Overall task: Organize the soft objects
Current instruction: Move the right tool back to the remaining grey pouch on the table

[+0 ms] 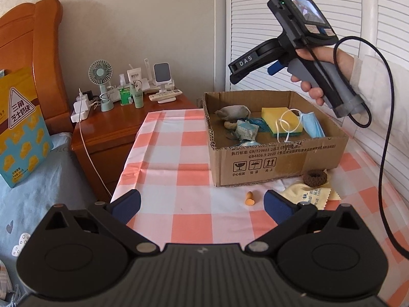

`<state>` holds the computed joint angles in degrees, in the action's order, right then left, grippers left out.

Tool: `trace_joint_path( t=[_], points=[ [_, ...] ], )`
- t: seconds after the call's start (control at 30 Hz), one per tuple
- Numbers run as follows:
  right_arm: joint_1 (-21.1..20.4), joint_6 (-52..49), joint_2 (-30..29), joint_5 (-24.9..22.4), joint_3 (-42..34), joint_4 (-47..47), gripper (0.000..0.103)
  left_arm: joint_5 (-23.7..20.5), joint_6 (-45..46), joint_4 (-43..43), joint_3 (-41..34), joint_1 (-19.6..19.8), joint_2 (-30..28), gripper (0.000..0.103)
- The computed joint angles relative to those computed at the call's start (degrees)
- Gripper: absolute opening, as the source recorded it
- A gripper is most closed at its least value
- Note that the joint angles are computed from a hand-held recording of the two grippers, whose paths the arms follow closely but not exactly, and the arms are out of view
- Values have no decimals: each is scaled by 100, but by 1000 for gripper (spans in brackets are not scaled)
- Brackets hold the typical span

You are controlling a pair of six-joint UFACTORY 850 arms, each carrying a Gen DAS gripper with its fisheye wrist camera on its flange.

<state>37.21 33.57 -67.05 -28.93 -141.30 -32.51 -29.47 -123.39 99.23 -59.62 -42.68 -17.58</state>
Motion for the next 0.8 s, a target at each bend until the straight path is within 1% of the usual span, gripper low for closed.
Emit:
trace_joint_path(
  t=[0.03,0.07,0.1,0.2,0.4,0.5,0.6,0.73,0.8],
  points=[
    [0,222,247,207,440,-162,101,15,21,-15,-6,2,-7,102],
    [-2,340,455,370,800,-219,101,30,21,-4,-6,-1,-8,102],
    [-4,397,635,459,1089,-207,101,49,-11,29,3,-1,-1,102],
    [26,908,1095,639,1848,-576,101,127,-203,193,57,4,37,102],
    [135,2573,1951,1028,3249,-2043,103,97,-472,431,190,-48,144,102],
    [221,3439,2321,1097,3851,-2864,103,64,-443,407,234,-88,192,102],
    [314,4201,2604,1063,4352,-3615,103,26,-516,493,306,-123,253,102],
    [425,5134,2970,1034,5084,-4336,103,87,-627,625,364,-126,300,102],
    [484,5466,3120,1010,5427,-4508,103,99,-680,681,392,-124,311,102]
  ],
)
